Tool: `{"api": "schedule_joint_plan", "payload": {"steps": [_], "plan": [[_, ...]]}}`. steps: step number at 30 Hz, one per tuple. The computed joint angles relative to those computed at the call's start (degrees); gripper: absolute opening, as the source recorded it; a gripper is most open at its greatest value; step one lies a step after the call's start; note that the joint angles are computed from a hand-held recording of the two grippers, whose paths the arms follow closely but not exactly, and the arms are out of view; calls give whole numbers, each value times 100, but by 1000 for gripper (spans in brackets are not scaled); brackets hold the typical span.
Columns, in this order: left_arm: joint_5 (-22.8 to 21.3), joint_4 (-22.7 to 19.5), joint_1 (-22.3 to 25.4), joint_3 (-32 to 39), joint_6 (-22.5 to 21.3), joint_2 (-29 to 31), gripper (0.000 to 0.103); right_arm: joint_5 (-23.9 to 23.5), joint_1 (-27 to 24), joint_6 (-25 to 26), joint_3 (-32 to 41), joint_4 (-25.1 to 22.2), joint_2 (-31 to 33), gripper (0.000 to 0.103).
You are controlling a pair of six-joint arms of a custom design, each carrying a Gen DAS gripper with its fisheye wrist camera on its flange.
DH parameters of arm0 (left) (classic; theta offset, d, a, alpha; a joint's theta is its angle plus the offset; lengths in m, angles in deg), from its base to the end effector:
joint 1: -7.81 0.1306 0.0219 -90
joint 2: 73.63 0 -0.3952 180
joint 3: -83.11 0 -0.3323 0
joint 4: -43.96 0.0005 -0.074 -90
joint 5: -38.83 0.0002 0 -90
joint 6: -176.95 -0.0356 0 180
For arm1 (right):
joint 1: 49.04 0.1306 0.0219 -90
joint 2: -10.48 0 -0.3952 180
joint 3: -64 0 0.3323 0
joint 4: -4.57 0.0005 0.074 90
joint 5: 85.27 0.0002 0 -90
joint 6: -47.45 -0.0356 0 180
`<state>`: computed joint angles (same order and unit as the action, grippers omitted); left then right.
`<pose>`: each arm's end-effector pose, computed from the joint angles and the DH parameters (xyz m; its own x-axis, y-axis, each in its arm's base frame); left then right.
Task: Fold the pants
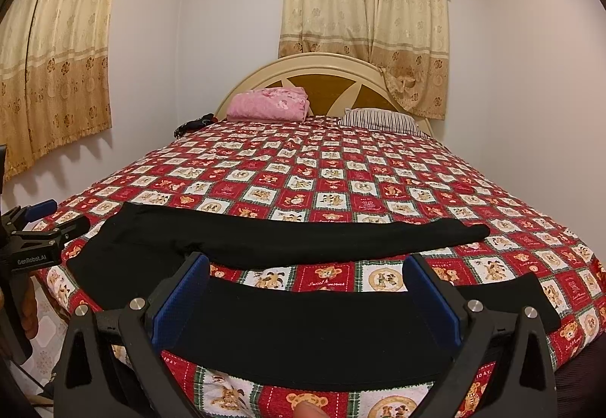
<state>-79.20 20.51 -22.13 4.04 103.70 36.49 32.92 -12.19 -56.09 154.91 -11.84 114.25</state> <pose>0.5060 -0.2727 0.3916 -0.4757 -0.0196 -0.8794 -0.0412 0.9992 0.0000 0.4359 0.3050 0.3888 -0.4269 -0.0621 -0.9022 -0.1017 0.9946 -0.0203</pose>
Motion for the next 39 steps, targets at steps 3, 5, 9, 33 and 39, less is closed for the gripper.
{"api": "schedule_joint_plan", "payload": {"steps": [3,5,9,33,39], "plan": [[10,15,13,-21,-4,-11,103,3,1,-1,3,-9,1,102],[-5,3,0,-1,-1,2,103,-6,-4,1,-4,-10,-1,102],[16,28,32,-40,-8,11,103,-38,-28,26,-39,13,-5,102],[326,-553,1395,1231,-1124,1137,103,-587,-409,-126,304,-231,536,102],[967,-1373,1875,2357,-1227,1914,87,-928,-678,-150,661,-459,948,101]]}}
